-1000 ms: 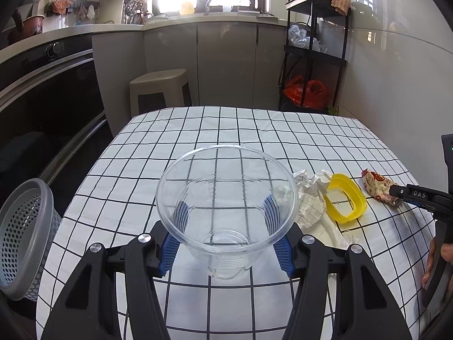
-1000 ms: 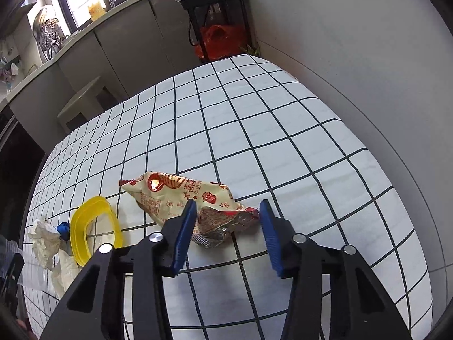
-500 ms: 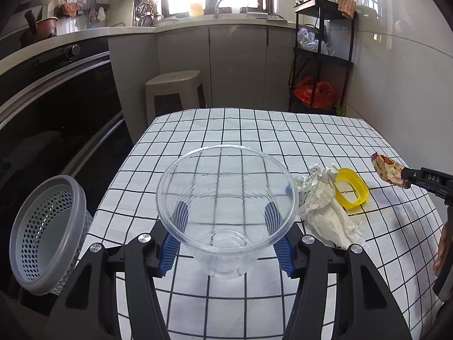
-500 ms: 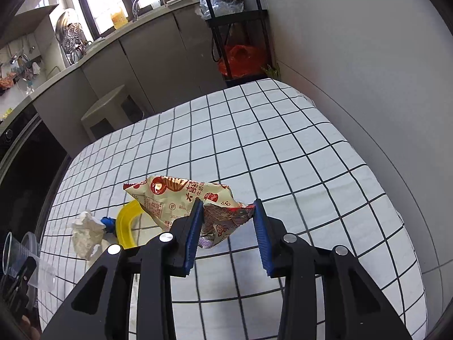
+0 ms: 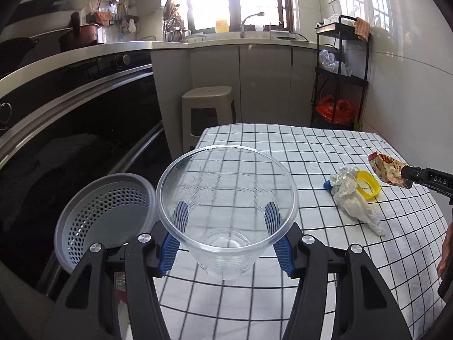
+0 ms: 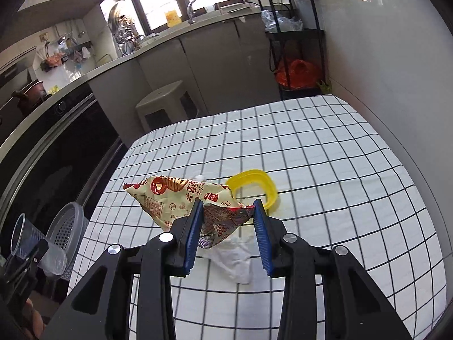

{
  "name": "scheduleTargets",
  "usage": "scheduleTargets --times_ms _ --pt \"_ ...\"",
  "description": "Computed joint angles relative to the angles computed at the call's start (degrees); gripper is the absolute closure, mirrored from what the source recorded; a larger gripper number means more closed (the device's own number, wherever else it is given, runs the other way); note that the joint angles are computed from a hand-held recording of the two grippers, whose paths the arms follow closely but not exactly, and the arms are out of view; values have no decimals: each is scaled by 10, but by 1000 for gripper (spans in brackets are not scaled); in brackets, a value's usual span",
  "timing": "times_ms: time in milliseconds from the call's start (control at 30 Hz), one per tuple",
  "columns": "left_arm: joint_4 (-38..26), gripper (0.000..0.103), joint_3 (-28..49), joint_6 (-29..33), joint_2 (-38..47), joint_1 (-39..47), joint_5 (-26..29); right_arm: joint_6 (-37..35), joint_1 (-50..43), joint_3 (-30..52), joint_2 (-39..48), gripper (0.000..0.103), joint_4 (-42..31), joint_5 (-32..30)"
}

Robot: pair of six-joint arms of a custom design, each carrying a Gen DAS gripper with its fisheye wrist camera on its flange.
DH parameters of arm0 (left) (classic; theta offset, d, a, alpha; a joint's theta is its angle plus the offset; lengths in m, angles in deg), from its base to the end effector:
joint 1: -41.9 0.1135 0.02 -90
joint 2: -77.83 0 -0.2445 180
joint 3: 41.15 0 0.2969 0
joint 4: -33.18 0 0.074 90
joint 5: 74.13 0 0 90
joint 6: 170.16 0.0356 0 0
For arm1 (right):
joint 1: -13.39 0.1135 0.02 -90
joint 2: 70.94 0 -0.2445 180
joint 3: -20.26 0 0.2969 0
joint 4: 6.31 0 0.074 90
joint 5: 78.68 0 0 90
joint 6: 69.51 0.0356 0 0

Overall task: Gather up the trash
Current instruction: 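Carry the cup with the left tool and wrapper with the right tool over the basket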

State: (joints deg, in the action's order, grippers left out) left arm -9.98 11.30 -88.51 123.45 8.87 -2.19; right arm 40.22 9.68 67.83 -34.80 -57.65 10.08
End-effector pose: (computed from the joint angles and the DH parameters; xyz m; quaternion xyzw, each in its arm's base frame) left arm 0.1994 -0.1165 0.2597 0.1191 0.8760 -0.0265 0.4666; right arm 0.1973 -0.0120 0.2462 0.1795 0.8880 0.0687 0.4178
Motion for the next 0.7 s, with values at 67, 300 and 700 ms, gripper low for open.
scheduleTargets --times_ms 67,300,700 --pt "-19 48 -12 18 -40 41 26 29 66 4 0 68 2 36" --pt "-57 48 -28 101 -117 240 151 144 297 30 98 68 59 145" --pt "4 48 16 212 -26 509 309 224 477 163 332 68 161 206"
